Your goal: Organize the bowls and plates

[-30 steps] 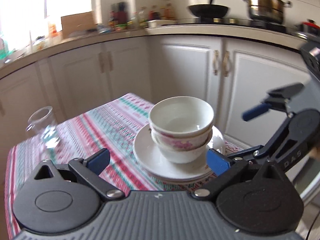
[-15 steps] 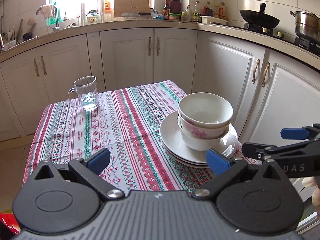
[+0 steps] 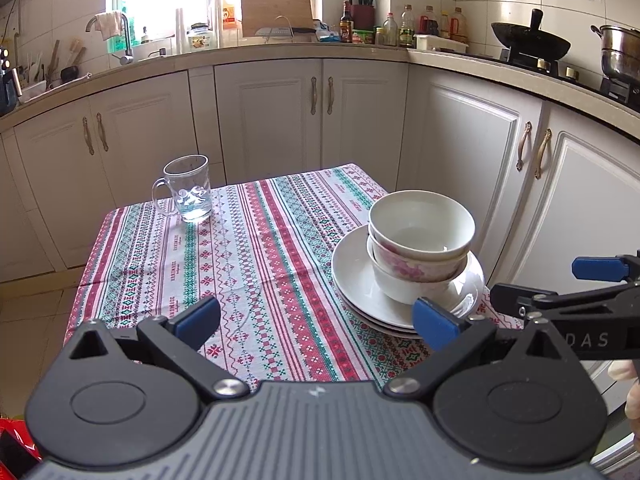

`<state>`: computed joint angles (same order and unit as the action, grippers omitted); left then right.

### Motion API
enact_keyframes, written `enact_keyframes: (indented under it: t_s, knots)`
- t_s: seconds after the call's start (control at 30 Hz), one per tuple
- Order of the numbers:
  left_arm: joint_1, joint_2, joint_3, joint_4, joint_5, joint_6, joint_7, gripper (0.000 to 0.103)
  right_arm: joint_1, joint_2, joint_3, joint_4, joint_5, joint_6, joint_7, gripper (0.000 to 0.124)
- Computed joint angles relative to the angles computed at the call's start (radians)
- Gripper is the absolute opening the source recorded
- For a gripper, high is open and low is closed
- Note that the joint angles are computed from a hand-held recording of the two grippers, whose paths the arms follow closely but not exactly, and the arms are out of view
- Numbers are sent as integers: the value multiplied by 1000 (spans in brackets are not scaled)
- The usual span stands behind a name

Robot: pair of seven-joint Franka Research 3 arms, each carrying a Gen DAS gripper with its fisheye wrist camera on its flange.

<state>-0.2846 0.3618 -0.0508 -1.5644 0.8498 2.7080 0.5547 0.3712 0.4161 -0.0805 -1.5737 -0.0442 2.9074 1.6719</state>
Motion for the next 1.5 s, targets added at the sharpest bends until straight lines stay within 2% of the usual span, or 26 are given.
enact_keyframes:
  t_s: [0.43,1.5]
  knots:
    - [2,-10,-2,-11,3,-2,-17,102,21,-13,-20,-15,-31,12,27,103]
    - [1,-5,-3,-5,-6,-2,-16,102,21,-15,-22,-15,-50,10,47,103]
